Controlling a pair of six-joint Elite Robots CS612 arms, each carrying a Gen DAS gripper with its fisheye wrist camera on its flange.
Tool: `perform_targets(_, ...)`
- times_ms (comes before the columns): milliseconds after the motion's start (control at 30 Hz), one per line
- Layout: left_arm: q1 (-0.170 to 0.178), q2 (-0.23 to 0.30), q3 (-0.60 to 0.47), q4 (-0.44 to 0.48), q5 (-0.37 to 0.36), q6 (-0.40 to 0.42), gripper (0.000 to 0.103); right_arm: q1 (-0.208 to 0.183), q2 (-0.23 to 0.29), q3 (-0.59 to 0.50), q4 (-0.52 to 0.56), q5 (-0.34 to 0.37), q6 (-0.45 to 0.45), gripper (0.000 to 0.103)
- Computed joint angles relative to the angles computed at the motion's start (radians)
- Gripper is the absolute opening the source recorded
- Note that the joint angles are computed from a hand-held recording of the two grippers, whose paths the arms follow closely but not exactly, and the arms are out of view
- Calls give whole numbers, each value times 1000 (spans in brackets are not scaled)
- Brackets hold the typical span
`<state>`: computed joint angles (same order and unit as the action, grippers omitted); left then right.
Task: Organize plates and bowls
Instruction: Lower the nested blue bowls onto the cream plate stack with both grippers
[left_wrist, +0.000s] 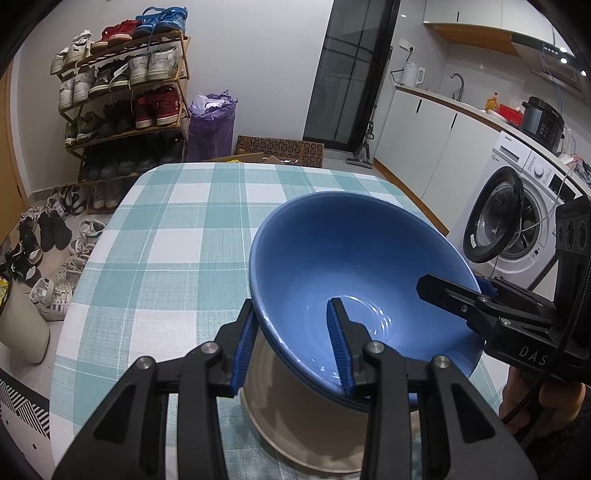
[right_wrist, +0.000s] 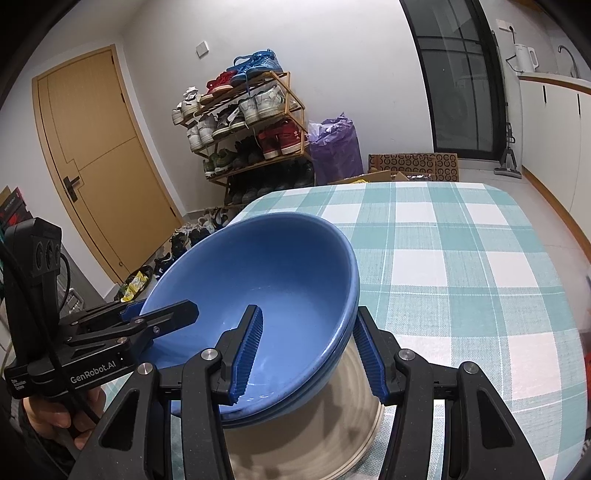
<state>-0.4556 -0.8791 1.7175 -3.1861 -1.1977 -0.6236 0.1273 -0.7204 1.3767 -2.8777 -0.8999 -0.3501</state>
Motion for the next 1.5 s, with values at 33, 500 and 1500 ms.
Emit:
perform_targets(33, 0, 2, -2, 1, -2, 0, 37, 0, 1, -1, 2, -2, 1, 53)
perform_targets(500, 7, 17, -13, -2, -14, 3, 37, 3, 10, -12, 20, -20, -4, 53)
perform_targets(1500, 2, 20, -22, 17, -3, 30, 39, 3, 22, -21, 6, -45, -16, 53)
